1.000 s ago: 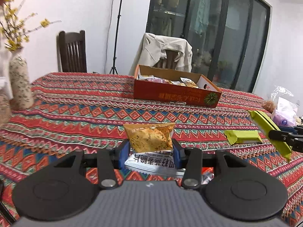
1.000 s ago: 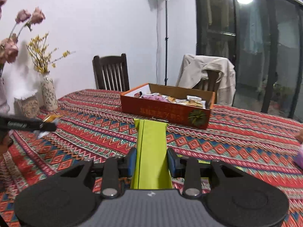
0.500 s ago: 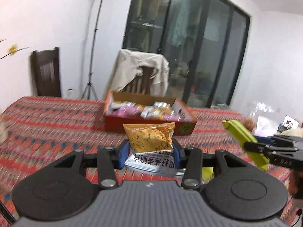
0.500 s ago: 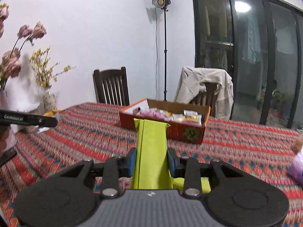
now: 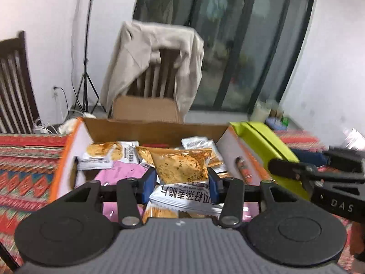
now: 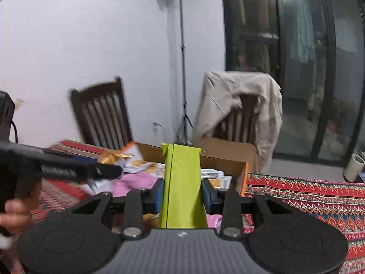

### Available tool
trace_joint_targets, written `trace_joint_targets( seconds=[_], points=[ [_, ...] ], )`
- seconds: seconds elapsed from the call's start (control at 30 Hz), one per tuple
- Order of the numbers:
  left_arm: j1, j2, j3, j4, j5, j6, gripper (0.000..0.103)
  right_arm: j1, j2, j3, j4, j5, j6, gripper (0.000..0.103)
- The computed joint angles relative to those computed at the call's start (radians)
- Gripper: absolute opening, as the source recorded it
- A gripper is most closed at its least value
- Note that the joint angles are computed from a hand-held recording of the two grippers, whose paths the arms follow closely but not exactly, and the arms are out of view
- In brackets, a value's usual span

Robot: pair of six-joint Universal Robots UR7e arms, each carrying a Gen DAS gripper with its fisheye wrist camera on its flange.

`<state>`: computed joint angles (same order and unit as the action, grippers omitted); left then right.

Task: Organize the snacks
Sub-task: 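Lower both held snacks into the orange box and open both grippers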

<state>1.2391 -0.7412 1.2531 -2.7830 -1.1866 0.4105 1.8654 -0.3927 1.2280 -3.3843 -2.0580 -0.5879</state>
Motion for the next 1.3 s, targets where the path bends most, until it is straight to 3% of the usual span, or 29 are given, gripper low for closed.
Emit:
trace_joint_targets(
  seconds=[0.1,0.17,0.27,0.33,0.37,0.43,0.53,0.63,0.73,0.87,1.07,1.3],
  points=[
    [0.020,0.110,-0.135,0.052,0.048,-0.013,0.048,-0.023,0.113,-0.206,0.122,-0.063,-0.003,0.033],
    [0.035,0.141,-0.162,0.063,0.063,-0.005,0.049,-0.041,0.177,-0.325,0.203,-0.084,0.003,0.033],
    [0.053,0.159,-0.167,0.062,0.032,0.019,0.067,-0.058,0.268,-0.468,0.249,-0.135,-0.027,0.034],
    [0.058,0.163,-0.165,0.052,0.018,0.040,0.068,-0.069,0.303,-0.519,0.269,-0.138,-0.043,0.036],
    [0.058,0.166,-0.170,0.053,0.025,0.049,0.069,-0.071,0.313,-0.535,0.293,-0.148,-0.042,0.047],
    [0.059,0.166,-0.176,0.070,0.017,0.050,0.073,-0.075,0.332,-0.562,0.287,-0.158,-0.057,0.053],
    [0.062,0.139,-0.144,0.056,-0.016,0.035,0.081,-0.082,0.309,-0.524,0.268,-0.135,-0.026,0.067],
    [0.056,0.113,-0.107,0.031,-0.014,0.052,0.081,-0.083,0.275,-0.474,0.262,-0.119,-0.021,0.070],
    [0.036,0.080,-0.073,0.018,0.033,0.064,0.083,-0.070,0.251,-0.438,0.255,-0.134,-0.028,0.071],
    [0.009,0.001,0.012,-0.025,0.109,0.090,0.086,-0.041,0.159,-0.289,0.196,-0.129,-0.056,0.080],
    [-0.041,-0.188,0.203,-0.081,0.164,0.109,0.092,0.019,-0.022,-0.001,0.040,-0.133,-0.076,0.088],
    [-0.129,-0.463,0.540,-0.207,0.188,0.132,0.103,0.097,-0.202,0.308,-0.115,-0.116,-0.071,0.089]
  ],
)
